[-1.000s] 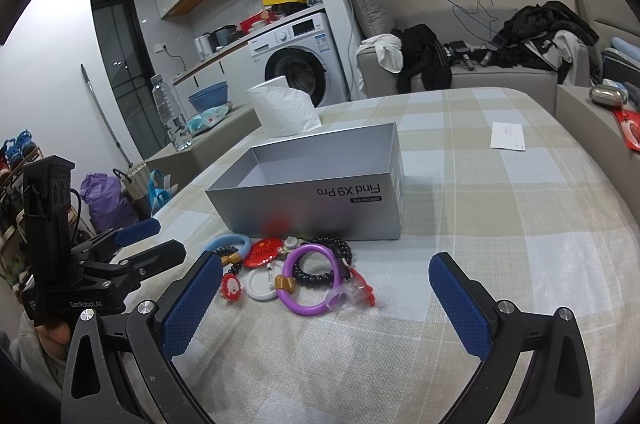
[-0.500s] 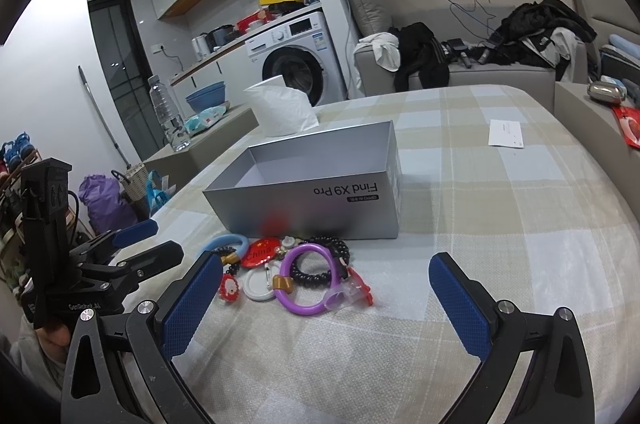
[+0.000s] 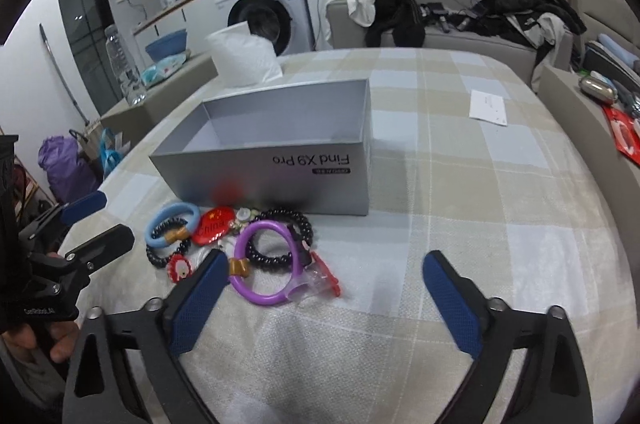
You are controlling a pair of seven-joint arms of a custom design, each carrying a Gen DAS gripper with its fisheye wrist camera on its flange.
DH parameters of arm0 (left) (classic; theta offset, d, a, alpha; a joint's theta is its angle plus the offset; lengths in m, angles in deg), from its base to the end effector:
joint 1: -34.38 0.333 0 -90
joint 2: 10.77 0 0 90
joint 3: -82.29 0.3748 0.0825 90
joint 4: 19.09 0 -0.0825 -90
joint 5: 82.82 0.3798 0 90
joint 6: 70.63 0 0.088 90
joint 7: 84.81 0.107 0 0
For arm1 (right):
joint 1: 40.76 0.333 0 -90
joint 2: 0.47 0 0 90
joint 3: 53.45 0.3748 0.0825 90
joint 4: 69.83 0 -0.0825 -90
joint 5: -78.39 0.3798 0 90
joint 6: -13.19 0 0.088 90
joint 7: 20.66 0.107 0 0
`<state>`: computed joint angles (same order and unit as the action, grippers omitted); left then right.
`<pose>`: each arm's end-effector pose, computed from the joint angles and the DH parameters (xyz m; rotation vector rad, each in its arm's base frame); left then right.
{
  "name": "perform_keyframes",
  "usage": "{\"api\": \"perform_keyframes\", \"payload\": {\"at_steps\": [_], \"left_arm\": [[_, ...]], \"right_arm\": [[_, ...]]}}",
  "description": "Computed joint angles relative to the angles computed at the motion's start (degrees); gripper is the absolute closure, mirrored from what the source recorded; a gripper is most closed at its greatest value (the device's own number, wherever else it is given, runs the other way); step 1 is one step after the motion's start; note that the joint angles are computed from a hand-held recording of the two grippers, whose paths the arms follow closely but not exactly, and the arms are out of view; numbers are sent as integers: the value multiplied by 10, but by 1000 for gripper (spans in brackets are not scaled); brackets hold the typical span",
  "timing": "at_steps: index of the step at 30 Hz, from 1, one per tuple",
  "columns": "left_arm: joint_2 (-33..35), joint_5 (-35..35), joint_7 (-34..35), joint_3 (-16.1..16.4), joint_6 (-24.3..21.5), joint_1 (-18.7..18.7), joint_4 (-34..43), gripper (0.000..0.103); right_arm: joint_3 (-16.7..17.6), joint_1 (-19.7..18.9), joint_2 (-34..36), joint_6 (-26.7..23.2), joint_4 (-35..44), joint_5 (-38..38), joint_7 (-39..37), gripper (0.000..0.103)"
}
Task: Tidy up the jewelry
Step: 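Grasp the light-blue bangle with the left tool while the right tool grasps the clear red-capped charm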
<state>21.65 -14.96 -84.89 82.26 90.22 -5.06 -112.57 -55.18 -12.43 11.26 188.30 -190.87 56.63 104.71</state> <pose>0.5449 -0.5063 0.3878 -1.6358 1.8951 -0.9556 0.5454 0.3070 0.4618 -1.9046 1.5318 -0.4432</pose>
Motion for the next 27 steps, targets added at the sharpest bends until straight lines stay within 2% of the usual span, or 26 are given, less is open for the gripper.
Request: {"api": "perform_keyframes", "payload": {"at_steps": [1,4,6,8,11,13,14,16,21,27], "left_arm": [[1,-8,6,-4,4,5,0,1],[1,-22,14,-4,19,10,-3,1],[1,-29,18,-1,23,9,-4,1],[2,-39,25,0,31,9,-6,1],[2,-41,28,10,44,3,-7,1],[4,-46,36,13,49,2,-6,1],[4,-48,38,15,49,0,-6,1],[5,-52,44,18,53,-2,-6,1],[3,-61,49,24,54,-7,-9,1],[5,-70,59,28,57,-10,-9,1]], "right_arm": [[20,-17,3,-6,3,23,-24,24],[89,-74,8,-13,3,118,-119,35],[102,-83,8,-10,1,155,-156,41],[99,-78,8,-15,2,173,-173,47],[93,-71,7,-29,4,191,-188,51],[84,-62,7,-36,6,193,-188,59],[86,-64,4,-35,3,200,-193,59],[89,-67,1,-32,-2,211,-206,67],[70,-52,0,-43,0,195,-197,75],[49,-35,7,-51,9,157,-165,76]]}}
